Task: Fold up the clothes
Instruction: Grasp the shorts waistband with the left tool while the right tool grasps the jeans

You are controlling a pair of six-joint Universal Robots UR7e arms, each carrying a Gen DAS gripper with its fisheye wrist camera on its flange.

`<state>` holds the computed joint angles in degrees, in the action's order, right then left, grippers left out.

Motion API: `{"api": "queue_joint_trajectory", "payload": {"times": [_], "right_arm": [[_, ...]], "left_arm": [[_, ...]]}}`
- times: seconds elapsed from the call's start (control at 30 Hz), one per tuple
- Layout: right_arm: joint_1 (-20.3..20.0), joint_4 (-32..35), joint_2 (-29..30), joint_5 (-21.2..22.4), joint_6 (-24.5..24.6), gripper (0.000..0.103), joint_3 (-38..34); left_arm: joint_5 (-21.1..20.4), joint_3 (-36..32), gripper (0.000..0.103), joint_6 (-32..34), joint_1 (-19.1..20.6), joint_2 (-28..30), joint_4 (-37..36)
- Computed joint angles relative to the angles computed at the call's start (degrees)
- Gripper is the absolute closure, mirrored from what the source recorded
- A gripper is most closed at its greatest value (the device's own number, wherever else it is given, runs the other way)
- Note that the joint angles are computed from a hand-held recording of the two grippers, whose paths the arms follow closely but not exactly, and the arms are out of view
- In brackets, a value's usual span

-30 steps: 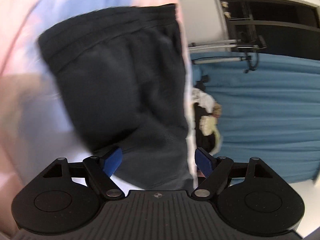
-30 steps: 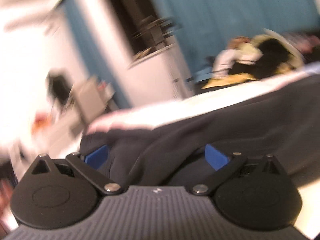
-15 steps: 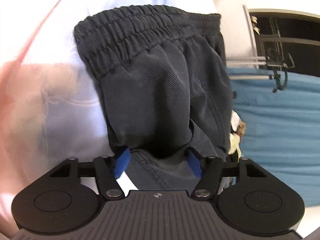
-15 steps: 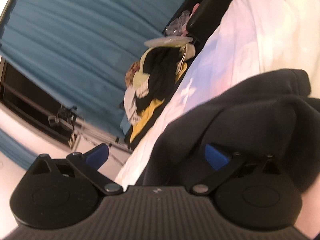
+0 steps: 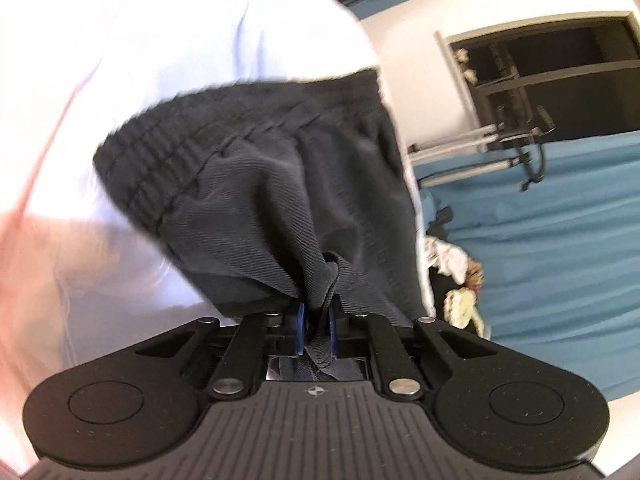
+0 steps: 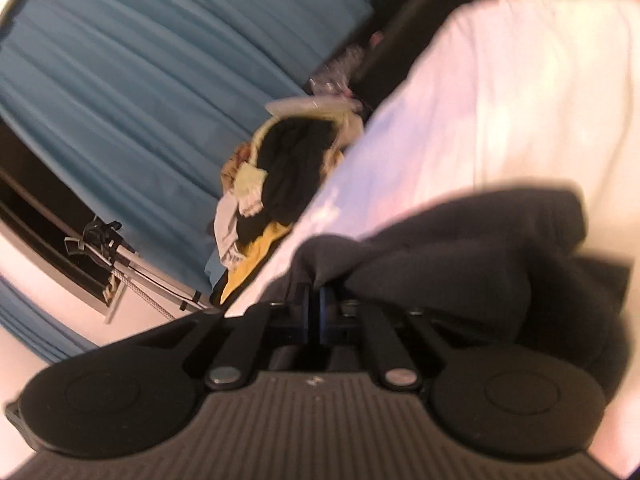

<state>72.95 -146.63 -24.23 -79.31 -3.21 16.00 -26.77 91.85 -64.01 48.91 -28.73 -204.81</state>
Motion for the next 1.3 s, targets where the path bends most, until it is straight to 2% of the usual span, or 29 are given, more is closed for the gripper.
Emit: {"api": "queue_joint_trajectory", "payload": {"times": [0.07, 0.1, 0.13, 0.2, 0.27, 0.37, 0.43, 0.5, 0.53, 0.57, 0.6, 0.67, 0.73, 0.8, 0.87, 0.93, 1.03, 1.07, 1.1, 1.13, 1.17, 1.23, 1.27, 1.3], "right_arm": [[0.0, -10.1, -4.7, 1.1, -2.4, 0.101, 9.6], [-0.3, -14.5, -7.2, 3.0, -3.0, 0.101, 14.2], [-0.7, -17.8, -9.7, 4.7, -2.6, 0.101, 18.5], [-1.2, -22.8, -14.3, 4.5, 0.0, 0.101, 26.6], [-1.6, -24.5, -18.7, 0.5, 4.8, 0.101, 34.0], [-3.0, -23.6, -24.9, -7.5, 15.6, 0.099, 44.7], [-4.5, -22.0, -27.5, -11.4, 23.7, 0.091, 49.0], [-4.8, -24.5, -28.6, -16.2, 27.8, 0.088, 51.2], [-4.7, -26.9, -28.6, -18.1, 27.7, 0.085, 51.6], [-4.3, -30.0, -28.3, -19.4, 26.3, 0.070, 51.7], [-3.8, -33.5, -27.9, -20.2, 23.8, 0.048, 51.6], [-2.6, -38.6, -26.6, -20.3, 16.2, 0.033, 51.0], [-1.8, -38.9, -25.3, -18.2, 8.3, 0.029, 49.6], [-1.1, -36.0, -23.4, -18.7, 4.4, 0.027, 47.0], [-0.9, -31.5, -21.6, -20.0, 3.3, 0.027, 43.7], [-1.0, -26.2, -18.8, -20.8, 1.7, 0.027, 38.6], [-0.8, -18.2, -13.2, -24.0, -1.4, 0.032, 28.3], [-0.8, -16.9, -12.0, -24.5, -1.8, 0.043, 26.3], [-0.9, -16.4, -11.7, -24.3, -1.8, 0.062, 25.7], [-1.1, -15.9, -11.8, -23.6, -1.1, 0.067, 25.8], [-1.3, -15.9, -12.3, -22.9, 0.0, 0.071, 26.4], [-1.5, -18.3, -13.9, -20.0, 0.8, 0.081, 29.2], [-1.5, -20.6, -14.5, -18.0, -0.8, 0.086, 30.6], [-1.5, -24.4, -15.9, -15.4, -2.0, 0.090, 33.4]], "left_arm": [[1.7, -0.2, 0.091, 4.7, -0.7, 0.6, -6.1], [2.4, -0.4, 0.091, 7.4, -1.0, 0.9, -10.0], [3.0, -0.3, 0.091, 9.2, -1.3, 1.0, -13.3], [4.8, 0.3, 0.091, 10.5, -1.8, 0.9, -18.0], [5.8, 1.3, 0.091, 9.3, -2.1, 0.6, -20.7], [9.1, 3.6, 0.093, 4.6, -3.1, -0.2, -19.5], [11.2, 4.7, 0.093, 1.7, -3.7, -0.5, -18.9], [12.3, 5.3, 0.093, 0.7, -4.2, -0.6, -18.9], [12.1, 5.4, 0.093, 0.4, -4.1, -0.9, -17.7], [12.2, 5.5, 0.093, 0.1, -4.1, -1.1, -16.0], [12.7, 5.4, 0.093, -0.7, -4.1, -1.3, -13.6], [13.3, 5.3, 0.093, -1.4, -4.3, -1.5, -10.6], [14.1, 6.1, 0.092, -4.3, -4.5, -2.1, -6.5], [14.5, 7.3, 0.091, -9.8, -4.5, -3.5, 0.6], [14.6, 8.7, 0.087, -17.2, -4.5, -5.1, 9.2], [14.0, 9.8, 0.078, -23.9, -4.4, -6.7, 17.5], [10.9, 10.2, 0.063, -29.1, -3.8, -8.3, 25.1], [9.6, 10.1, 0.058, -29.8, -3.5, -8.5, 26.1], [8.2, 10.0, 0.056, -30.1, -3.1, -8.7, 26.7], [6.8, 9.8, 0.056, -29.7, -2.7, -8.6, 26.0], [5.7, 9.8, 0.057, -29.0, -2.4, -8.4, 24.9], [4.1, 9.4, 0.072, -27.7, -1.9, -8.0, 23.7], [4.2, 9.0, 0.086, -26.0, -2.0, -7.8, 23.4], [4.7, 8.6, 0.091, -22.5, -2.2, -7.2, 20.8]]}}
